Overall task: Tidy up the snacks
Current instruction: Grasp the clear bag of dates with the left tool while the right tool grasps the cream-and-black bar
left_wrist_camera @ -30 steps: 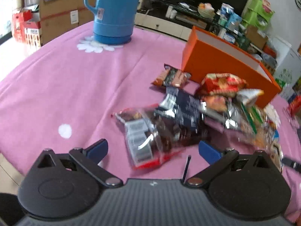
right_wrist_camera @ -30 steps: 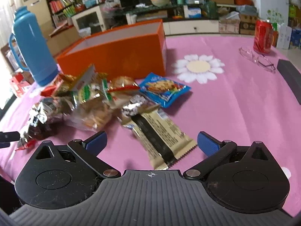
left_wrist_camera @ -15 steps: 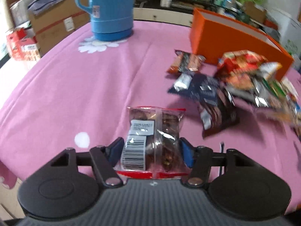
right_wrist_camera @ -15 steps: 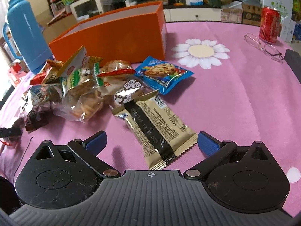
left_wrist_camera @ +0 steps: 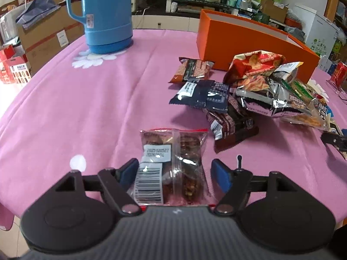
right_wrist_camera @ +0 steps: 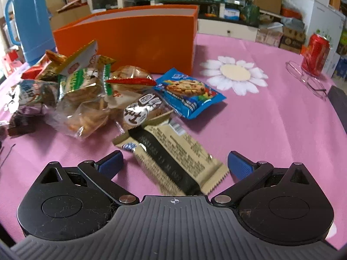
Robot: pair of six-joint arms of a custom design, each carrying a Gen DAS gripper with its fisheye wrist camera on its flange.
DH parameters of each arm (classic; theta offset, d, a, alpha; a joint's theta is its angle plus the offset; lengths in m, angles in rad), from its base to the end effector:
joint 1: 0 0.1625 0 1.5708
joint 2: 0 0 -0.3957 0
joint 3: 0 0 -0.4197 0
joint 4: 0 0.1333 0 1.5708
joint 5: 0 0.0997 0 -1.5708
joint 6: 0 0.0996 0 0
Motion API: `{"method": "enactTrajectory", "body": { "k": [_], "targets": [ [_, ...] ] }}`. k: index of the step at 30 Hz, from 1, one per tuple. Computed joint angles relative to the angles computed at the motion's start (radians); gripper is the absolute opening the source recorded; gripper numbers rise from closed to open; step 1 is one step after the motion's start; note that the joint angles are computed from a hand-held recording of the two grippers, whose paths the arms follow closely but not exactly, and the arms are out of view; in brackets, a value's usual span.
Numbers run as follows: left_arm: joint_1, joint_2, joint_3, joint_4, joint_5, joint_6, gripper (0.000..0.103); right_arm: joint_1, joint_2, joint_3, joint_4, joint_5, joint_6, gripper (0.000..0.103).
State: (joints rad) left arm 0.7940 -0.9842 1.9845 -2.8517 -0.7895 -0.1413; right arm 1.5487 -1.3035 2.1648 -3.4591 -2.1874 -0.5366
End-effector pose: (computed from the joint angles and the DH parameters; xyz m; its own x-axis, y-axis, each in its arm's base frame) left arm -0.2482 -0.5427 0.0985 -0.7315 0.2586 -0.6309 0.5763 0.7289 -0.3695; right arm 0.0647 -0.5006 0.2690 -0.6975 0.1763 0.6946 -0.4016 0.7067 -0.5825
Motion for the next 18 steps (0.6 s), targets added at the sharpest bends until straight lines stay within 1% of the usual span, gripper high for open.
{"method": "enactTrajectory", "body": {
  "k": [3, 6, 8, 10, 11, 13, 14, 16, 17, 18],
  "targets": [
    [0.001, 0.005, -0.001, -0.01, 0.003, 0.004, 0.073, -0.002, 0.017, -0.016, -0.002, 0.017, -0.015, 0.101],
    [0.001, 0.004, 0.0, -0.011, 0.001, 0.001, 0.074, 0.006, 0.005, -0.011, 0.034, 0.022, 0.008, 0.101],
    [-0.001, 0.005, 0.001, -0.01, 0.005, 0.004, 0.074, 0.006, -0.046, 0.028, 0.094, 0.08, 0.047, 0.101],
    [-0.003, 0.009, 0.001, -0.011, 0.013, 0.01, 0.075, 0.004, -0.091, 0.071, 0.126, 0.133, 0.059, 0.099],
    [-0.005, 0.013, -0.001, -0.011, 0.017, 0.011, 0.076, 0.007, -0.09, 0.076, 0.112, 0.127, 0.055, 0.099],
    [-0.007, 0.02, -0.005, -0.011, 0.025, 0.015, 0.076, 0.013, -0.067, 0.07, 0.06, 0.087, 0.035, 0.099],
    [-0.008, 0.023, -0.006, -0.011, 0.028, 0.017, 0.076, 0.012, -0.059, 0.061, 0.062, 0.067, 0.05, 0.098],
    [-0.011, 0.032, -0.009, -0.014, 0.041, 0.026, 0.077, 0.01, -0.049, 0.05, 0.055, 0.064, 0.056, 0.097],
    [-0.011, 0.032, -0.008, -0.017, 0.042, 0.026, 0.077, 0.013, -0.039, 0.043, 0.051, 0.059, 0.045, 0.096],
    [-0.011, 0.032, -0.007, -0.018, 0.042, 0.025, 0.076, 0.021, -0.02, 0.036, 0.034, 0.036, 0.015, 0.094]
  ]
}}
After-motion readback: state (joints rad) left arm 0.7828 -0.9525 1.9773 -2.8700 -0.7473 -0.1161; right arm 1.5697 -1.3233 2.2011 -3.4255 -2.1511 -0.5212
